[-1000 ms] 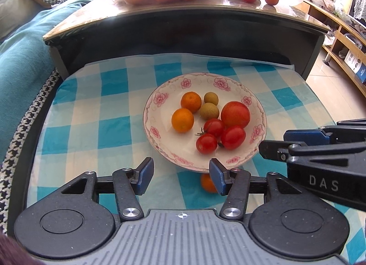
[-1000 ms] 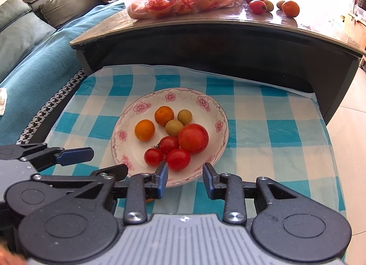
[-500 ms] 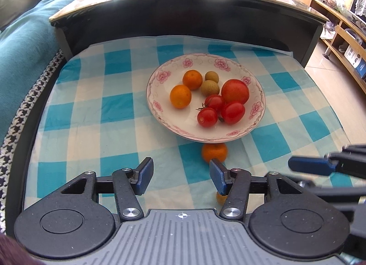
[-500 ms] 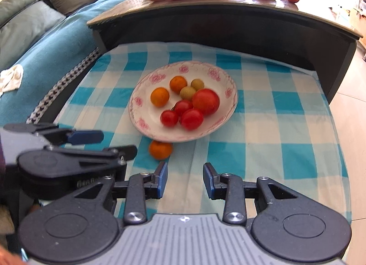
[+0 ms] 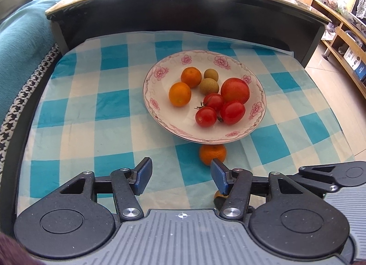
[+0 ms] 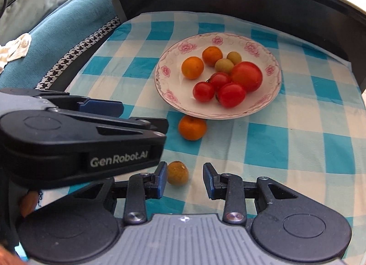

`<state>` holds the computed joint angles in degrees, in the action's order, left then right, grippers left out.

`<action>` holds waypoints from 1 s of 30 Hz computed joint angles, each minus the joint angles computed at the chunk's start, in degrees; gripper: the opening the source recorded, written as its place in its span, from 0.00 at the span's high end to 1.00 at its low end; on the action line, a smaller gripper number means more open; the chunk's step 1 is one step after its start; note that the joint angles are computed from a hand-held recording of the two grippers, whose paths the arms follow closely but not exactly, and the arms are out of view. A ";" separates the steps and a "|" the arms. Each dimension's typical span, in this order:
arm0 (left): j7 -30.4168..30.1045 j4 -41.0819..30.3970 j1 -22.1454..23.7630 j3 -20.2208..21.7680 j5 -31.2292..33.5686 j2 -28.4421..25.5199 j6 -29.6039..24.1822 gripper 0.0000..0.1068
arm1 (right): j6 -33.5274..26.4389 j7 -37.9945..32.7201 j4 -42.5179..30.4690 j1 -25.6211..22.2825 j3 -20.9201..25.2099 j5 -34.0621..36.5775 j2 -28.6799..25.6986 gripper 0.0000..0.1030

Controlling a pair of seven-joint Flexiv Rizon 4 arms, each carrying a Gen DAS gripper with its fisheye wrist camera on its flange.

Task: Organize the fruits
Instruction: 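Grasp the brown round fruit on the cloth with the right gripper, then grasp the loose orange with the left gripper while the right gripper holds the brown fruit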

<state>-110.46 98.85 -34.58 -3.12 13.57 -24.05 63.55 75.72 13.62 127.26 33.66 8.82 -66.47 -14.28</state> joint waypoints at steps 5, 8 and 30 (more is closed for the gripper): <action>0.22 -0.58 -0.20 -0.09 0.07 -0.61 -1.02 0.39 | 0.59 -3.18 -1.06 0.36 0.02 2.52 -1.62 0.64; 0.35 -0.77 -0.27 -0.10 0.11 -0.86 -1.52 0.39 | 0.43 -5.46 -1.21 0.72 0.10 4.59 -1.98 0.67; 1.34 -9.42 -2.77 0.08 -0.85 -7.78 -5.51 0.40 | -3.42 -13.90 4.34 -0.80 3.05 16.89 4.37 0.73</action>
<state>-109.12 89.43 -37.35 -3.04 12.72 -31.84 58.04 72.30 -0.28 131.60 32.86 11.88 -49.57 -9.91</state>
